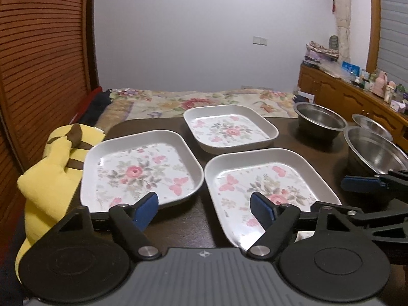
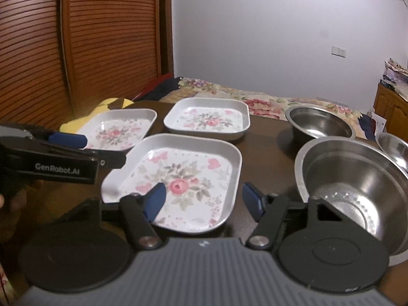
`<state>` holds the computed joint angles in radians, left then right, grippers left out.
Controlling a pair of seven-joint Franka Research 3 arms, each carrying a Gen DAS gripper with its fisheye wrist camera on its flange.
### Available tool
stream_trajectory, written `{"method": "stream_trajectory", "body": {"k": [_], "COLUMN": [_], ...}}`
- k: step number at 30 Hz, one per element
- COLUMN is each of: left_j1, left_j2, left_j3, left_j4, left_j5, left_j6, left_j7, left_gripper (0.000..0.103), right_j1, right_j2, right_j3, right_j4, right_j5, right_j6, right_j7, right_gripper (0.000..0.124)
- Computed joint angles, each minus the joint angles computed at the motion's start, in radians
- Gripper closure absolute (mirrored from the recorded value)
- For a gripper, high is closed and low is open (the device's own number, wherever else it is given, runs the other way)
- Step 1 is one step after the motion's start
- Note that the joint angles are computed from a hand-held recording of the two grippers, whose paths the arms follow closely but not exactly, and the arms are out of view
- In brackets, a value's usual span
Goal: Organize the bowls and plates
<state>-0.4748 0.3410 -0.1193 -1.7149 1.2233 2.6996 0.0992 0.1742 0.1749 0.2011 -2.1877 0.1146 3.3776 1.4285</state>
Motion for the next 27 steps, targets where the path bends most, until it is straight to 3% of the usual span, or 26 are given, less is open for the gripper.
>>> {"method": "stream_trajectory", "body": {"k": [5, 18, 21, 25, 27], "left_j1": [0.006, -0.003, -0.008, -0.007, -0.008], "left_j2": [0.019, 0.054, 0.056, 0.063, 0.065], "left_j3": [-0.001, 0.016, 0.023, 0.025, 0.030], "left_j4": [0.011, 0.031, 0.030, 0.032, 0.030], "left_j5": [-0.027, -0.112, -0.120, -0.146, -0.152], "left_j6": [0.030, 0.066, 0.074, 0.081, 0.090], "left_j7": [0.020, 0.081, 0.083, 0.103, 0.104], "left_gripper": [0.035, 0.061, 0.063, 0.074, 0.079], "right_j1": [0.063, 0.001, 0.005, 0.015, -0.026], "right_j2": [0.005, 0.028, 0.033, 0.040, 0.043], "right_j3": [-0.059, -0.002, -0.008, -0.018, 0.022], "right_j4": [0.000, 0.016, 0.021, 0.028, 0.029], "right_j5": [0.049, 0.059, 0.068, 0.081, 0.069], "right_j6": [-0.003, -0.016, -0.021, -0.025, -0.022], "right_j7": [-0.028, -0.006, -0.002, -0.004, 0.008], "right_gripper": [0.062, 0.074, 0.077, 0.078, 0.083]}}
